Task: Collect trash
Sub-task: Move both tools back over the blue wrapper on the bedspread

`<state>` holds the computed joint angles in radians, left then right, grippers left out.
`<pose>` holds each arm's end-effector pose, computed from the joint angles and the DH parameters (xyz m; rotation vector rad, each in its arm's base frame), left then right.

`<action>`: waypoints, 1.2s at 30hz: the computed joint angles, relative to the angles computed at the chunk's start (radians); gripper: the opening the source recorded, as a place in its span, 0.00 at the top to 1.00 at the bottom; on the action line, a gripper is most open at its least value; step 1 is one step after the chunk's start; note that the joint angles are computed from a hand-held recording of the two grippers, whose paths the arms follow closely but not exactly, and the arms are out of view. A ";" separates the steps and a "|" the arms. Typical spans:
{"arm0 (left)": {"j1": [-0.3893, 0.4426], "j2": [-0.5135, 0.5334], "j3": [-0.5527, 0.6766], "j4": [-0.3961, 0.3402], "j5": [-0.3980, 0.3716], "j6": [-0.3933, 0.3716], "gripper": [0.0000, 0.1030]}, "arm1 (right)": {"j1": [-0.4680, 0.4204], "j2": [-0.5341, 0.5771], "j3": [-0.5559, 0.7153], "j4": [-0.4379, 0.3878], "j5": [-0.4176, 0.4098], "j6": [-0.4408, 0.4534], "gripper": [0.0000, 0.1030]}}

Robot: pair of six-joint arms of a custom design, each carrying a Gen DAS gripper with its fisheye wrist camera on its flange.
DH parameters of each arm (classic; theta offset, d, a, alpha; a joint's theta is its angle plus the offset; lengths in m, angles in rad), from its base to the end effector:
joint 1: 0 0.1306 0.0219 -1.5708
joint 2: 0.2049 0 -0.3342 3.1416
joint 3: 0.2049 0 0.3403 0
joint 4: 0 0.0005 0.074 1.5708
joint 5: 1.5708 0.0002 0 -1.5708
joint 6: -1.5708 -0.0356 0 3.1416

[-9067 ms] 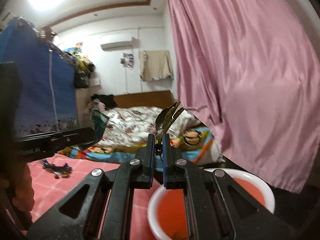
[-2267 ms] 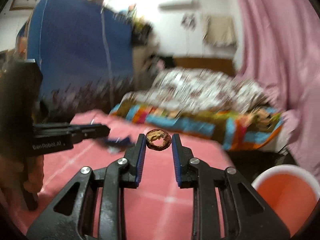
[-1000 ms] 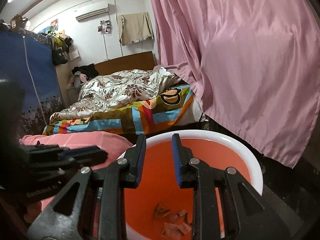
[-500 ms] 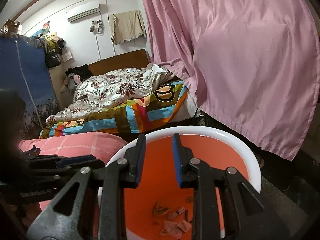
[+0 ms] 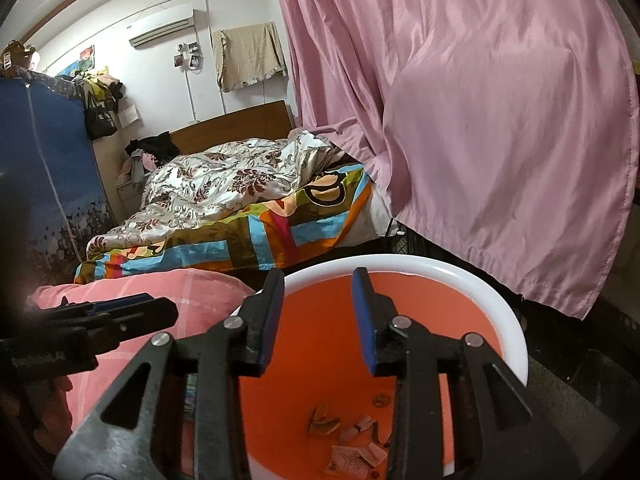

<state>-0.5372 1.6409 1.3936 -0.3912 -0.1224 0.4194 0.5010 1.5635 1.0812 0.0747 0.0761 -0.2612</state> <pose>0.4575 -0.2681 0.3036 0.0627 2.2316 -0.3954 0.4308 0.2323 0.2569 -0.1896 1.9923 0.4185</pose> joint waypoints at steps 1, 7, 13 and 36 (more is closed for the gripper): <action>0.003 -0.003 -0.003 0.005 0.006 0.007 0.53 | 0.001 0.001 0.001 -0.001 0.001 -0.001 0.48; 0.012 -0.031 -0.031 0.030 -0.015 0.037 0.52 | 0.003 0.008 0.010 0.010 -0.008 -0.018 0.31; 0.008 -0.121 -0.128 0.105 -0.144 0.042 0.46 | 0.021 0.031 0.029 0.035 -0.019 -0.071 0.09; 0.140 -0.474 -0.441 0.077 -0.420 0.164 0.20 | 0.173 0.268 0.373 -0.046 -0.154 -0.095 0.00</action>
<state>-0.3968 1.1670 0.9524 -0.3144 -0.5429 0.5833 0.6735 1.8317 1.4543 0.0291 -0.0781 -0.3557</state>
